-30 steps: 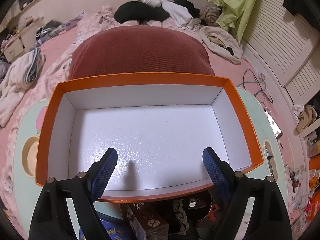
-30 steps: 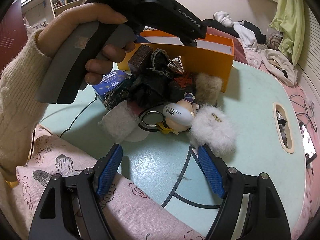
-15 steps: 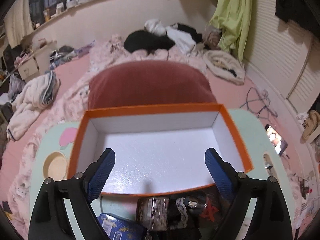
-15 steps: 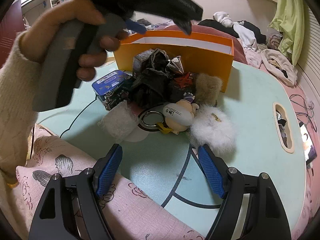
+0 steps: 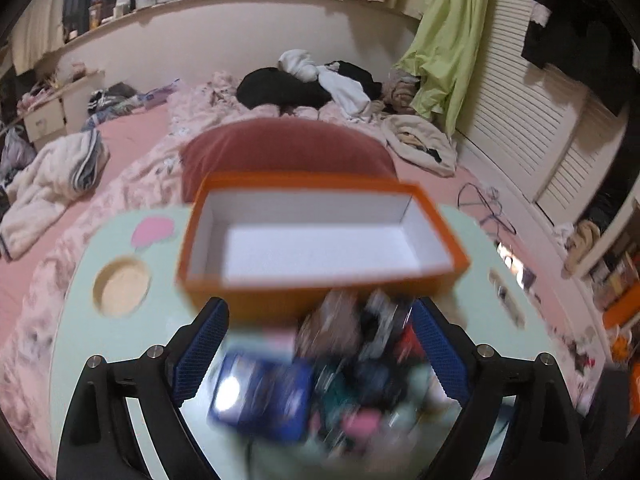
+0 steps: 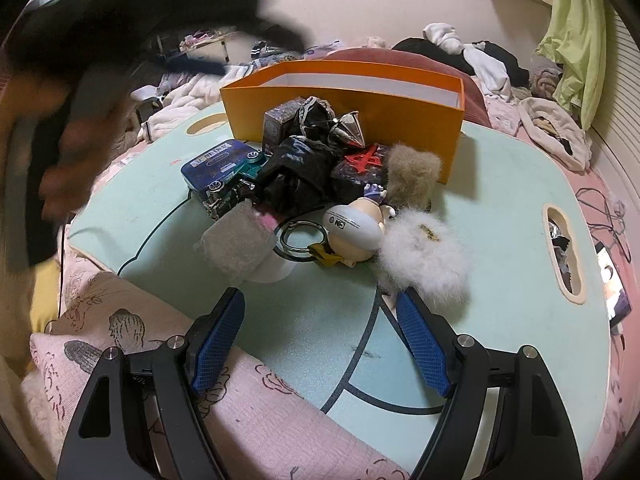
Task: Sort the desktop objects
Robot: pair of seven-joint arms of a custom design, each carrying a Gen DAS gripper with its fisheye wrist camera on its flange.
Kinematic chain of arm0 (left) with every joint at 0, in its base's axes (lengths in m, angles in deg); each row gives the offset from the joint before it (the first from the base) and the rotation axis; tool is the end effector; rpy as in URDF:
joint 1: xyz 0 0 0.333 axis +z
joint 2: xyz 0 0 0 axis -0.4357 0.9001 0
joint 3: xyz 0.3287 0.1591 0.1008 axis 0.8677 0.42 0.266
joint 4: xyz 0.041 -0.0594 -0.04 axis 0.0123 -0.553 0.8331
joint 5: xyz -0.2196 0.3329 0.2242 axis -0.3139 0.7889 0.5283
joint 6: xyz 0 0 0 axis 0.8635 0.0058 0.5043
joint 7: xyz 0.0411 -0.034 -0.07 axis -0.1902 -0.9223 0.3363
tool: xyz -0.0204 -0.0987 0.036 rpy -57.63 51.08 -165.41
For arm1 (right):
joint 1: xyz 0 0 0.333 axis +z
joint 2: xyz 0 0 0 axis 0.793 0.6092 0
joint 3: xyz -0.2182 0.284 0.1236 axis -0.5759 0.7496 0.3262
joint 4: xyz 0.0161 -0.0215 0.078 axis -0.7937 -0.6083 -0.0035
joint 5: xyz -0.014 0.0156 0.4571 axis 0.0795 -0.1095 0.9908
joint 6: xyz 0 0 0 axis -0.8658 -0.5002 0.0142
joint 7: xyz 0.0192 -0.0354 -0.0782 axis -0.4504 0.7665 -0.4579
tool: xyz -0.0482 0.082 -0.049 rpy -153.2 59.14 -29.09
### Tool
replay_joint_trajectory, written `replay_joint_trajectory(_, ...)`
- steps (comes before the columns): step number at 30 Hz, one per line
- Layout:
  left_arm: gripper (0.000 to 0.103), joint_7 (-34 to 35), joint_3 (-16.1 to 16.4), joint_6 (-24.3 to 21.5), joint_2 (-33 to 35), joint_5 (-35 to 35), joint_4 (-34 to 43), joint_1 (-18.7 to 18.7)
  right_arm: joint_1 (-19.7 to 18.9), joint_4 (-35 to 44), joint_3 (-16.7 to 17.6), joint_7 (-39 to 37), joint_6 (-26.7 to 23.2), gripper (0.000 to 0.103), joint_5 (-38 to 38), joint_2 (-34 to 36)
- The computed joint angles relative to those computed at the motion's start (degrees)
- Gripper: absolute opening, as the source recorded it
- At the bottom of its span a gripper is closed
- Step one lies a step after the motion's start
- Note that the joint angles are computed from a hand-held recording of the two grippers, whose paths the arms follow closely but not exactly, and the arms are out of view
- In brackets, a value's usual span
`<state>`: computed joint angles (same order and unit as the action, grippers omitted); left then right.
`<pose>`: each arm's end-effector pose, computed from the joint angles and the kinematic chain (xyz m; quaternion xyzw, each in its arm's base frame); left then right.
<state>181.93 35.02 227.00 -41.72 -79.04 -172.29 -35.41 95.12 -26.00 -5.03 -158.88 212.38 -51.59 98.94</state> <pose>0.7189 -0.3904 0.4063 -0.4029 0.8300 -0.3727 0.0997 0.5693 0.4874 0.3092 -0.6300 0.6934 -0.2147 0.2761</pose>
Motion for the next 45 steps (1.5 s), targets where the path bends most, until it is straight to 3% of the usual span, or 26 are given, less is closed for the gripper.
replay_joint_trajectory(5,0.092,8.75,-9.05,3.57,-2.80,-6.37,-10.83,11.62,0.03,0.04,0.04,0.17,-0.48,0.078,0.08,-0.02)
replay_joint_trajectory(6,0.092,9.57,-9.53,3.24,-3.03,-7.41,-12.03,12.70,-0.01,0.08,0.12,-0.02,-0.66,0.078,0.25,-0.01)
replay_joint_trajectory(7,0.092,9.14,-8.01,2.57,-3.28,-7.27,-12.60,11.89,-0.02,0.14,0.19,-0.19,-0.88,0.078,0.42,0.00)
replay_joint_trajectory(8,0.092,6.71,-4.48,1.75,-3.42,-5.27,-12.75,9.27,0.02,0.15,0.25,-0.25,-1.16,0.078,0.59,-0.03)
replay_joint_trajectory(10,0.092,7.43,0.88,8.16,-4.54,-4.33,-15.24,4.01,0.17,0.12,0.23,0.12,-1.64,0.078,0.66,-0.12)
replay_joint_trajectory(12,0.094,3.59,4.26,9.20,-4.52,1.60,-15.62,0.80,0.45,0.18,0.18,0.80,-2.58,0.078,0.49,-0.23)
replay_joint_trajectory(15,0.100,1.72,4.26,9.47,-4.10,4.28,-15.38,0.40,1.48,0.23,-0.12,2.98,-5.65,0.078,-1.36,-0.82)
replay_joint_trajectory(17,0.103,-1.11,5.94,9.18,-3.79,5.98,-14.71,-1.18,1.84,0.67,0.24,4.08,-8.47,0.078,-2.62,-1.02)
replay_joint_trajectory(20,0.103,-2.62,5.24,9.28,-2.97,8.03,-13.93,-0.64,0.33,1.66,2.37,2.08,-11.73,0.078,-0.18,-0.52)
replay_joint_trajectory(22,0.103,-2.39,3.61,9.96,-2.56,8.77,-14.14,1.03,-1.94,1.86,4.05,-1.27,-11.02,0.082,4.75,0.19)
replay_joint_trajectory(26,0.103,-3.01,1.63,12.20,-2.31,9.88,-15.07,2.83,-1.01,1.86,2.93,-1.11,-11.24,0.083,4.56,0.31)
replay_joint_trajectory(33,0.103,-4.71,1.10,12.89,-1.99,12.05,-15.13,3.46,-0.68,1.82,2.58,-1.67,-11.23,0.085,4.91,0.35)
replay_joint_trajectory(40,0.103,-5.60,0.86,12.87,-1.91,13.13,-15.12,3.79,-1.16,2.04,2.97,-2.93,-11.98,0.102,7.19,0.57)
replay_joint_trajectory(45,0.103,-5.91,0.72,12.85,-1.86,13.52,-15.11,3.96,-1.07,2.03,2.85,-3.20,-12.59,0.102,8.43,0.53)
